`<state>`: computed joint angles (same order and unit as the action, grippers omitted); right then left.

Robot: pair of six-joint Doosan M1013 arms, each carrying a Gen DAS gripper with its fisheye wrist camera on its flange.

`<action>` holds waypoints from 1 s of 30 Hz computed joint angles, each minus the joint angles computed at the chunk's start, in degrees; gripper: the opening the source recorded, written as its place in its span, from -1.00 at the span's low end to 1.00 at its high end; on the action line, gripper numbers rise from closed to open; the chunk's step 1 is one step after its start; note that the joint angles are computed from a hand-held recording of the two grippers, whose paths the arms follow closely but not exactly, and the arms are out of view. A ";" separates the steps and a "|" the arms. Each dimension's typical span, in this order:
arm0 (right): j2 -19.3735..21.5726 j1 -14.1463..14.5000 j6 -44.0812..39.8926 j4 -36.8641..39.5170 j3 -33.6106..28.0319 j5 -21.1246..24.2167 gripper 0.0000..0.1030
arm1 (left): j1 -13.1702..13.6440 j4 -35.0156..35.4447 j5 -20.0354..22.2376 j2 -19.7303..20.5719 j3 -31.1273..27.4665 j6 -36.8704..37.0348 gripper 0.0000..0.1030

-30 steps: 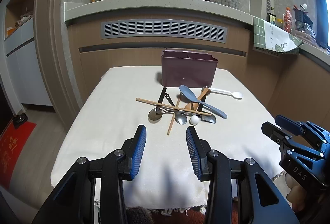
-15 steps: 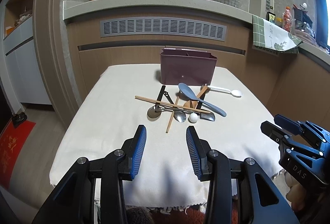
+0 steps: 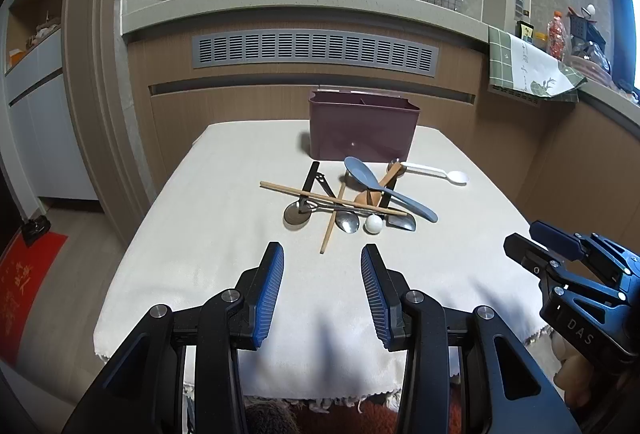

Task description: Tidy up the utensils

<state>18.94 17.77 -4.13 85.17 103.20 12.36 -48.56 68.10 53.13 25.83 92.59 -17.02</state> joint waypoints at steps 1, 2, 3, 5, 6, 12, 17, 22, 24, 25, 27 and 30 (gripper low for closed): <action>0.00 0.00 0.04 -0.02 0.02 -0.04 -0.27 | -0.11 -0.02 0.06 0.03 0.00 -0.11 -0.20; 0.02 -0.04 0.43 -0.39 -0.02 -0.01 -0.27 | 0.01 -0.06 0.00 0.00 -0.02 0.07 -0.20; 0.01 -0.04 0.51 -0.44 -0.01 -0.01 -0.27 | 0.01 -0.08 -0.02 -0.01 -0.02 0.10 -0.20; 0.00 -0.03 0.96 -0.93 -0.07 0.01 -0.27 | 0.01 -0.10 -0.02 -0.02 -0.02 0.11 -0.20; -0.02 -0.05 0.84 -0.80 -0.05 0.05 -0.27 | 0.03 -0.10 -0.04 -0.02 -0.02 0.14 -0.20; 0.07 -0.05 0.81 -0.76 -0.20 0.06 -0.27 | 0.09 -0.12 -0.19 -0.09 0.03 0.28 -0.20; 0.07 -0.10 2.16 -1.76 -0.31 -0.15 -0.27 | 0.03 0.04 -0.42 0.04 0.16 0.25 -0.20; 0.04 -0.10 0.90 -0.55 -0.21 -0.16 -0.27 | -0.06 -0.03 -0.28 0.04 0.18 0.22 -0.20; 0.05 -0.11 0.87 -0.54 -0.23 -0.14 -0.27 | -0.07 -0.22 -0.32 0.02 0.18 0.33 -0.20; 0.05 -0.11 0.91 -0.50 -0.21 -0.16 -0.27 | -0.04 -0.35 -0.35 -0.02 0.16 0.44 -0.20; 0.05 -0.07 1.23 -0.80 -0.22 -0.23 -0.27 | -0.03 -0.50 -0.35 -0.04 0.16 0.55 -0.20; 0.06 -0.06 1.73 -1.27 -0.23 -0.15 -0.27 | 0.17 -0.94 -0.50 -0.09 0.04 1.09 -0.20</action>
<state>19.00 17.71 -2.39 83.90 102.97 12.21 -48.40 67.16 52.63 25.74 92.63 -15.92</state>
